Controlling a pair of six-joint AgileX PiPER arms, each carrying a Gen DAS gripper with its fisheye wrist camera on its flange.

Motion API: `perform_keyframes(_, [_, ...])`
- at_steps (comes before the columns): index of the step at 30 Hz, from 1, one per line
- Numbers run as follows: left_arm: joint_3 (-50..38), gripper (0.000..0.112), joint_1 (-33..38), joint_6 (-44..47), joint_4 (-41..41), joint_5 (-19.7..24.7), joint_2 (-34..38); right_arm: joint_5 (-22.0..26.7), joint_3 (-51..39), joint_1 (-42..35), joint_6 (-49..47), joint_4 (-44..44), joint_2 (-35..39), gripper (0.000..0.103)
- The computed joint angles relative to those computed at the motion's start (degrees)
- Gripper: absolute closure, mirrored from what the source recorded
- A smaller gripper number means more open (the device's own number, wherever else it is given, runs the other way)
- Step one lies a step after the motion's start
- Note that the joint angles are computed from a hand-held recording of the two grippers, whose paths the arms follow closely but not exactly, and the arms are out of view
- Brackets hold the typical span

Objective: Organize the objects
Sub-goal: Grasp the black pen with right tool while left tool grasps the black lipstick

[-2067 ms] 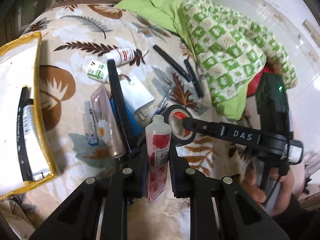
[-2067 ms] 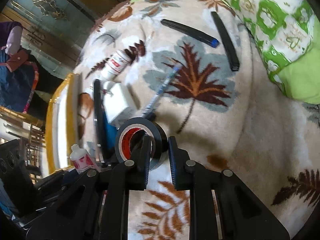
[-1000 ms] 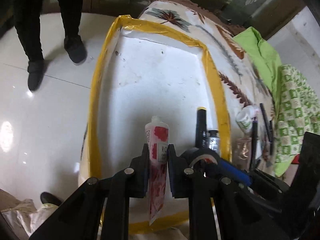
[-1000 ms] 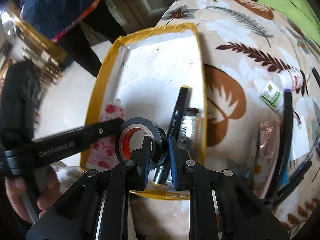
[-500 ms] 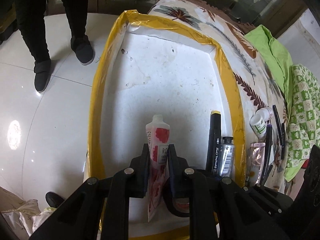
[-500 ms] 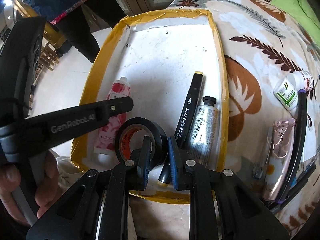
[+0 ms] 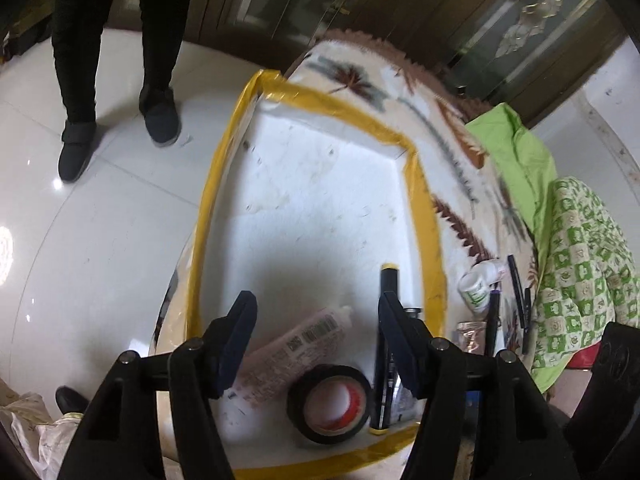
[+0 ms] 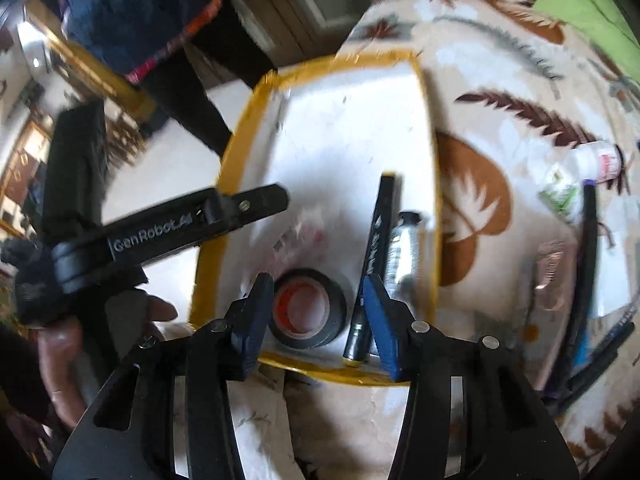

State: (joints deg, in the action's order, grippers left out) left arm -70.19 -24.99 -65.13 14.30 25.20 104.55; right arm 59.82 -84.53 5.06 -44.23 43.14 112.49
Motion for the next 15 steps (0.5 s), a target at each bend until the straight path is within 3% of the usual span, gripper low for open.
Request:
perform_keyframes(2, [-1.79, 0.049, -3.36, -7.0, 9.22, 1.68, -0.57, 2.28, 0.43, -4.42, -1.57, 2.66, -0.78, 0.056])
perform_keyframes(4, [-3.44, 0.049, -6.32, -9.1, 13.37, 2.25, -0.79, 3.79, 0.45, -9.31, -2.04, 3.85, -1.2, 0.056])
perform_keyframes(7, [-11.04, 0.049, -10.69, -0.8, 7.44, 3.45, 2.91, 5.25, -0.22, -17.08, -1.95, 3.81, -0.57, 0.056])
perform_keyframes(10, [-21.64, 0.049, -14.6, 10.38, -3.68, 6.6, 10.32, 6.37, -1.66, -23.79, -0.48, 2.06, 1.85, 0.056])
perform_keyframes(12, [-28.27, 0.049, -17.15, 15.14, -6.93, 10.84, 15.16, 6.62, -2.14, -27.55, 0.77, 0.0, 3.65, 0.056])
perform_keyframes(15, [-39.32, 0.049, -21.91, 18.43, -1.92, 21.8, 22.47, 7.91, -2.64, -31.2, 2.16, -1.14, 6.08, 0.056])
